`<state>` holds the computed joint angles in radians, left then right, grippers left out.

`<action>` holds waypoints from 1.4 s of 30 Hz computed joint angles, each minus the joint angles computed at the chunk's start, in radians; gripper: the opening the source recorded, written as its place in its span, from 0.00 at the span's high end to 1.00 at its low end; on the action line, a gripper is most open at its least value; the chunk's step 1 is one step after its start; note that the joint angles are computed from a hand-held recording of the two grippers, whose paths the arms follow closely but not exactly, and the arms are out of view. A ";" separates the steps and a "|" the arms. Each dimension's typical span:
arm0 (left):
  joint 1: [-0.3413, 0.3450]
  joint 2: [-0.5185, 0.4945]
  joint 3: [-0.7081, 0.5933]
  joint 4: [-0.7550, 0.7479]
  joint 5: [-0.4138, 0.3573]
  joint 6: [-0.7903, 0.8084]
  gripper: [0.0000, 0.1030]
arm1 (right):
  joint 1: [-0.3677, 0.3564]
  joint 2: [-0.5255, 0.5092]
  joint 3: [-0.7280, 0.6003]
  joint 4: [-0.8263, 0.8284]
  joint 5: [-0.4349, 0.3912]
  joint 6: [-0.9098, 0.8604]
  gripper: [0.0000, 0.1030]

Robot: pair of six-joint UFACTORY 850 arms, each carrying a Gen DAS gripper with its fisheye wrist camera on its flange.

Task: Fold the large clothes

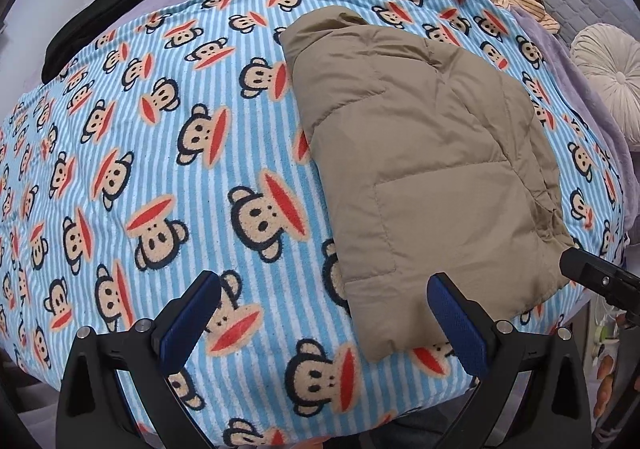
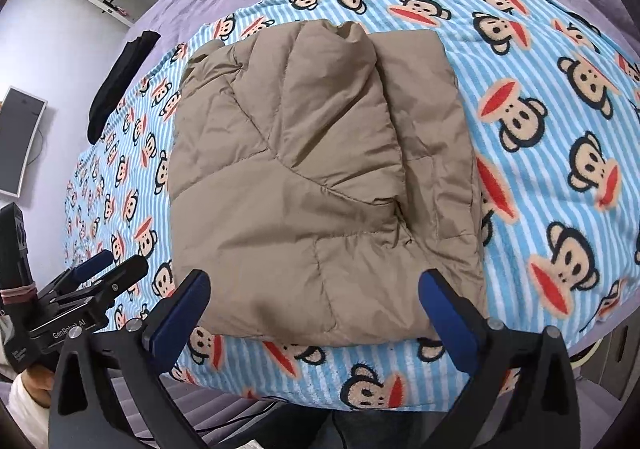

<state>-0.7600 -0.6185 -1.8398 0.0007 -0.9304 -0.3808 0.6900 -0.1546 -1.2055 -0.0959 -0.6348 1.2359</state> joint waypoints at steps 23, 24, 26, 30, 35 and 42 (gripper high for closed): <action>0.021 -0.151 -0.207 -0.019 -0.084 -0.078 0.00 | -0.119 0.027 0.025 0.176 -0.045 -0.216 0.00; 0.023 -0.172 -0.235 -0.033 -0.091 -0.080 0.00 | -0.135 0.024 0.022 0.199 -0.047 -0.255 0.00; 0.023 -0.213 -0.295 -0.052 -0.114 -0.091 0.00 | -0.172 0.016 0.025 0.270 -0.044 -0.363 0.00; 0.017 -0.291 -0.412 -0.057 -0.168 -0.125 0.00 | -0.214 -0.004 0.031 0.361 -0.059 -0.513 0.00; 0.010 -0.373 -0.540 -0.052 -0.229 -0.131 0.00 | -0.255 -0.012 0.068 0.450 -0.042 -0.592 0.00; 0.012 -0.449 -0.667 -0.049 -0.290 -0.131 0.00 | -0.292 -0.055 0.045 0.560 -0.038 -0.764 0.00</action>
